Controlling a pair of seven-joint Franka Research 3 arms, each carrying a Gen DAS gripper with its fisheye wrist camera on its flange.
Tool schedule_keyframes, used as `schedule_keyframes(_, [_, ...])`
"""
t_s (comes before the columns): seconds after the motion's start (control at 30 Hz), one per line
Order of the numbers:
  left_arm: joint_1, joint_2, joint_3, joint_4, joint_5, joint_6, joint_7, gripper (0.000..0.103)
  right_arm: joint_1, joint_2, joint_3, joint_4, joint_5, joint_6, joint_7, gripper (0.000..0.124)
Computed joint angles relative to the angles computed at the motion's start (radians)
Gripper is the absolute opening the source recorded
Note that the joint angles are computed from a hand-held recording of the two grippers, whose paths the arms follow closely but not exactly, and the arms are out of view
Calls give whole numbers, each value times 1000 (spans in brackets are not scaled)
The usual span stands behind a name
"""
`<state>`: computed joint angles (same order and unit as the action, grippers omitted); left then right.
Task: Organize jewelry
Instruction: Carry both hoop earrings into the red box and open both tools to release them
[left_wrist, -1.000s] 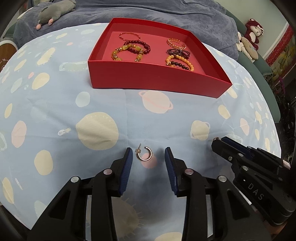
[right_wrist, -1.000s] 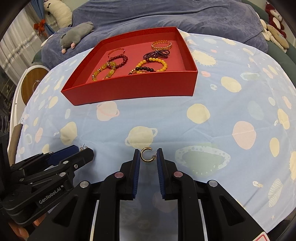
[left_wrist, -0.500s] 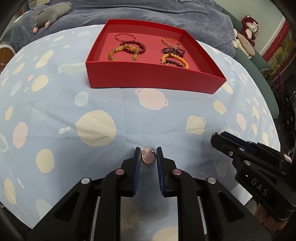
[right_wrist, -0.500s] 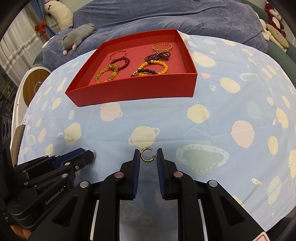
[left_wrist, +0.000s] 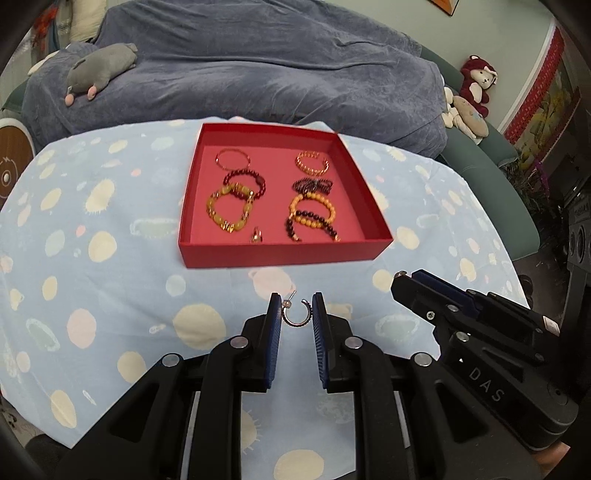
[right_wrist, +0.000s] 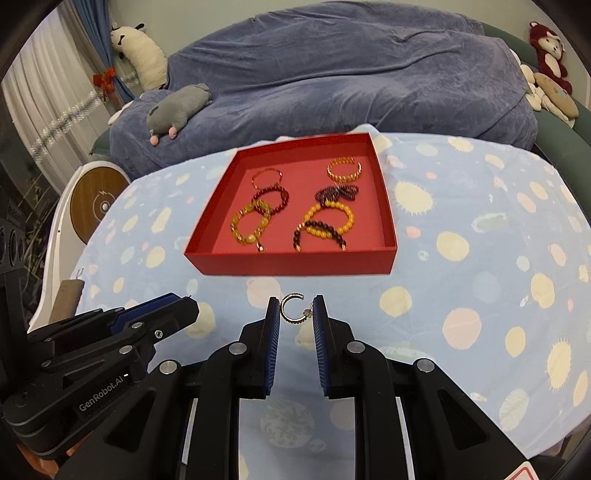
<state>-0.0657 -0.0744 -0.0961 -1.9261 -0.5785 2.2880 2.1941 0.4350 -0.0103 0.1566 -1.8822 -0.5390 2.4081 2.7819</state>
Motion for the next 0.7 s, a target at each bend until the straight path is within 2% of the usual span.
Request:
schedule_keyframes(0.3, [0,127,-42,211,0,33,-11,17,-20,77,-45,156,-34,15,-79,17])
schedule_keyframes(0.5, [9,269,-88,369,89,50,-83,17,-18,171,-91,265,-9,13,-156,17])
schedule_keyframes(0.7, [13,416,-126,522,208,34,-160,17,-13,279,-142,365,55,14,-234,17])
